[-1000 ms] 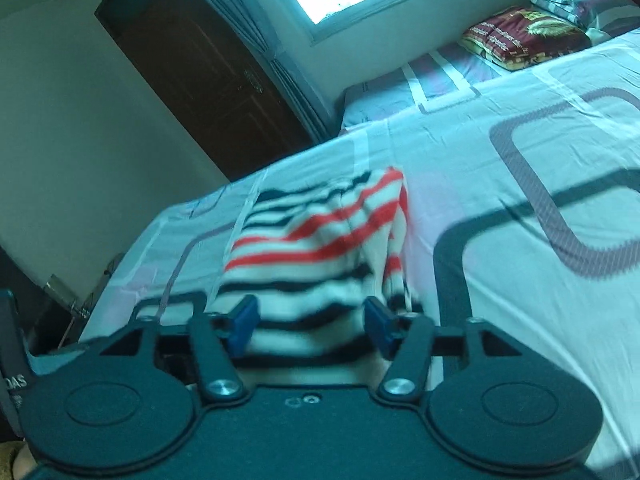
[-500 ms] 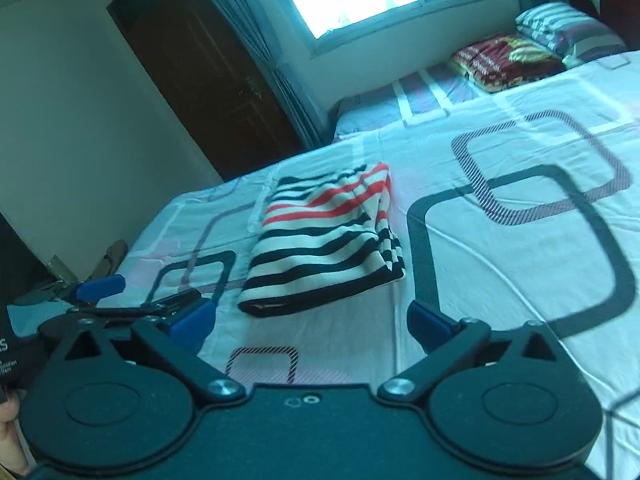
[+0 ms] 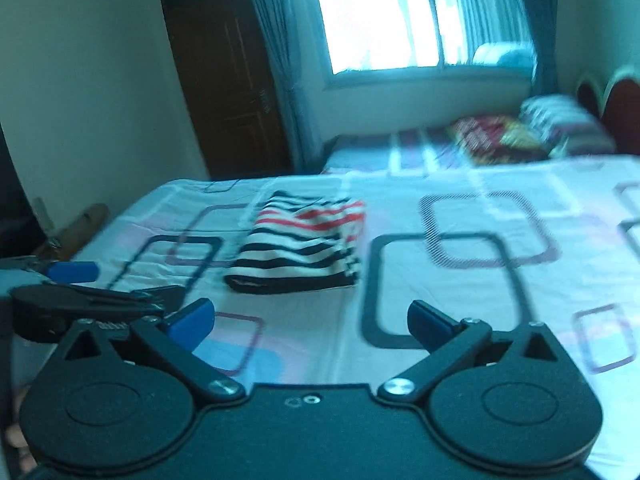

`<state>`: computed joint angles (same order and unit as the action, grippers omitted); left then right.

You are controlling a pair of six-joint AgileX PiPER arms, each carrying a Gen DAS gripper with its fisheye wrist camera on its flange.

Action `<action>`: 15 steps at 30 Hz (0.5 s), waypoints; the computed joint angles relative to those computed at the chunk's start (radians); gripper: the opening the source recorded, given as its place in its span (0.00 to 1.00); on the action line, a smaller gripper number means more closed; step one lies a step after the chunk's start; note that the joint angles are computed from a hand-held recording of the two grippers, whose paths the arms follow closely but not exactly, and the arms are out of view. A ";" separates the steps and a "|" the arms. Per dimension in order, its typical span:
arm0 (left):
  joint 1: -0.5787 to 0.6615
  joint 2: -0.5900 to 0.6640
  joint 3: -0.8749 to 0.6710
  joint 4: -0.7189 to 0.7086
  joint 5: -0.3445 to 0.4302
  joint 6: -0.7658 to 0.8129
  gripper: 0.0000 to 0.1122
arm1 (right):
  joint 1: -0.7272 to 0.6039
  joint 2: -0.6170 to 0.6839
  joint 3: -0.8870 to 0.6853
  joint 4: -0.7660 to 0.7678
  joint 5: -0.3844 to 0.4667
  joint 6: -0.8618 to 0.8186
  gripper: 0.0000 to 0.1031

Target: Fold small clothes

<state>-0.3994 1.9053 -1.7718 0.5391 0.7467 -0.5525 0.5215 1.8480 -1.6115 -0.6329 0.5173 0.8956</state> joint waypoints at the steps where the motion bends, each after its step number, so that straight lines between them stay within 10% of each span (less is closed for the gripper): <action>1: -0.011 -0.018 0.025 0.012 0.003 -0.028 0.92 | 0.009 -0.016 0.024 -0.060 0.004 0.066 0.99; 15: -0.111 -0.172 0.198 0.173 0.050 -0.300 0.92 | 0.049 -0.176 0.219 -0.375 -0.016 0.384 0.99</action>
<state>-0.5105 1.7330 -1.5734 0.7118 0.7963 -0.8529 0.5708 1.6723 -1.3921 -1.0075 0.5013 1.2795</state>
